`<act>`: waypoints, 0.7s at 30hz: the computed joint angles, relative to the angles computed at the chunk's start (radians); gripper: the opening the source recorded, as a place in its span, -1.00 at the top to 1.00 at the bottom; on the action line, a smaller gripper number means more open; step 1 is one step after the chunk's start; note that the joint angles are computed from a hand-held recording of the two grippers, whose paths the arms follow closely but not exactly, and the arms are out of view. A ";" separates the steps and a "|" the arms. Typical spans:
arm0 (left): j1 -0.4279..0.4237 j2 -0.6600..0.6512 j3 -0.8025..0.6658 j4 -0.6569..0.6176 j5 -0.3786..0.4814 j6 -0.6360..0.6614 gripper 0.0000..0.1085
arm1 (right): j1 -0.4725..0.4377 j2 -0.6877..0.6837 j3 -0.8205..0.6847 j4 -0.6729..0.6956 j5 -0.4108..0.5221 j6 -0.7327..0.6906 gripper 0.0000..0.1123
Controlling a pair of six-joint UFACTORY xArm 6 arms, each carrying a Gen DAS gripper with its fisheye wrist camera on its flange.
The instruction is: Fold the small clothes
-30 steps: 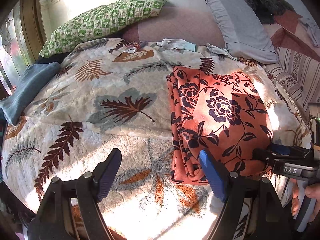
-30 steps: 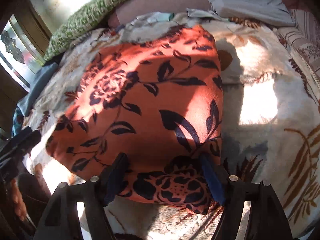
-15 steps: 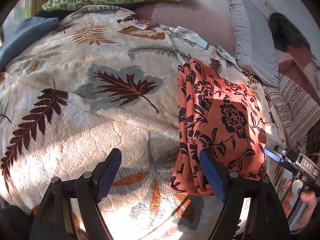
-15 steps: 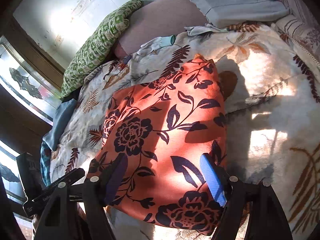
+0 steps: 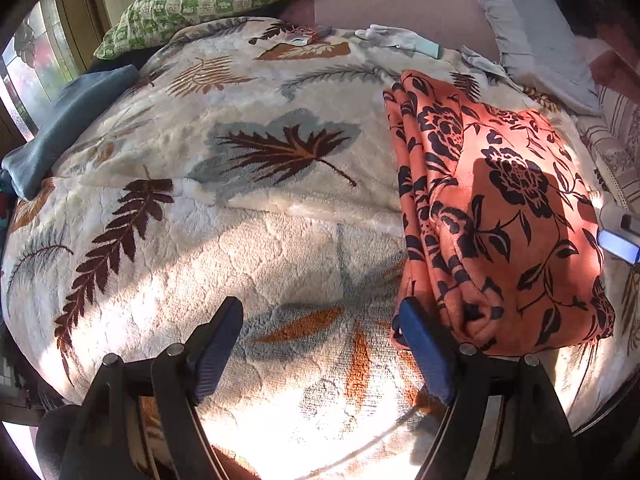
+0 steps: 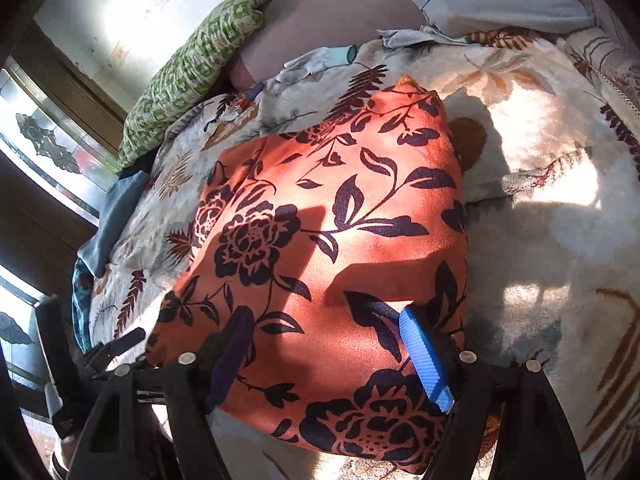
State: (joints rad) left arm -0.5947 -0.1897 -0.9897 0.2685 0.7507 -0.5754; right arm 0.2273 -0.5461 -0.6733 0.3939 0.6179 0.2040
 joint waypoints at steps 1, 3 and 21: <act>0.002 -0.001 -0.001 -0.004 0.000 0.007 -0.49 | -0.002 0.002 -0.020 0.020 0.002 -0.017 -0.40; 0.000 0.000 -0.006 -0.008 0.001 0.004 -0.49 | -0.003 0.021 -0.063 0.005 -0.012 -0.033 -0.40; -0.077 -0.199 0.083 0.150 -0.131 -0.092 -0.65 | 0.095 -0.256 0.053 -0.429 0.077 0.362 -0.42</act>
State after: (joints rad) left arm -0.6715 -0.3890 -0.9069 0.4190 0.6193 -0.6678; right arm 0.3222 -0.8024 -0.6203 -0.0347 0.6948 0.5662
